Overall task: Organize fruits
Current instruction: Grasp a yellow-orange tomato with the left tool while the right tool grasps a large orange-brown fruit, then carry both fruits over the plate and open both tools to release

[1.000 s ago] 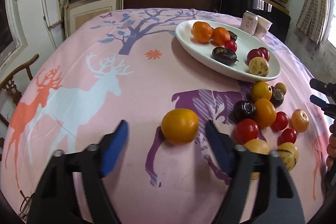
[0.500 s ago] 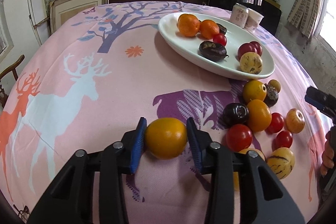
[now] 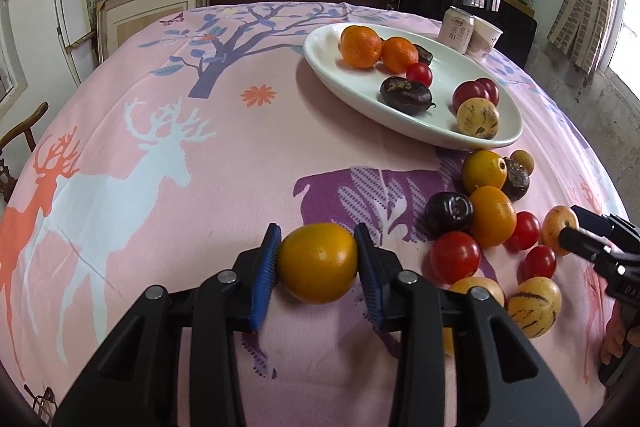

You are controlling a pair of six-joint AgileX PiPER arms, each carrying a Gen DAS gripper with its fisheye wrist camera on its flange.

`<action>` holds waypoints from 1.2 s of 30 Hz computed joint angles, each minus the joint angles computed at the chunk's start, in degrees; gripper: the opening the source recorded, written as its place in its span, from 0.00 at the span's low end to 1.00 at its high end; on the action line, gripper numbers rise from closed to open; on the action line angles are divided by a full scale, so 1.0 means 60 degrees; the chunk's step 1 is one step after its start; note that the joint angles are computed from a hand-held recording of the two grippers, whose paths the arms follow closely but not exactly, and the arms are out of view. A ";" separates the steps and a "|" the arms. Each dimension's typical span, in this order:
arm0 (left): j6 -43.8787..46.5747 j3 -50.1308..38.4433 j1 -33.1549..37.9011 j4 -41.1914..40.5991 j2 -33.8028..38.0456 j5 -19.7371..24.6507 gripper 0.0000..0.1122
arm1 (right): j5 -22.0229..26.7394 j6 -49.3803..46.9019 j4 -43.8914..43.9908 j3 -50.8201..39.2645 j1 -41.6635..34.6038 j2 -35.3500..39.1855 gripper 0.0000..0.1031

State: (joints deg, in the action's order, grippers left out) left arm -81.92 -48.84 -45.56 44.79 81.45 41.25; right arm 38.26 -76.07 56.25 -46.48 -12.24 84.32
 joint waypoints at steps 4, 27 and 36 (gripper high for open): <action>0.0055 0.0056 0.0084 -0.0134 -0.0029 -0.0089 0.33 | -0.0256 -0.0158 -0.0318 0.0197 0.0479 -0.0234 0.40; -0.0470 -0.0026 0.0048 0.0272 -0.0668 0.0133 0.33 | 0.1543 -0.0560 0.1241 -0.0412 -0.1241 0.0325 0.39; 0.2250 -0.3472 0.1348 -0.0781 0.1389 0.0231 0.33 | 0.1333 0.2023 0.0157 -0.2906 0.0075 0.0943 0.39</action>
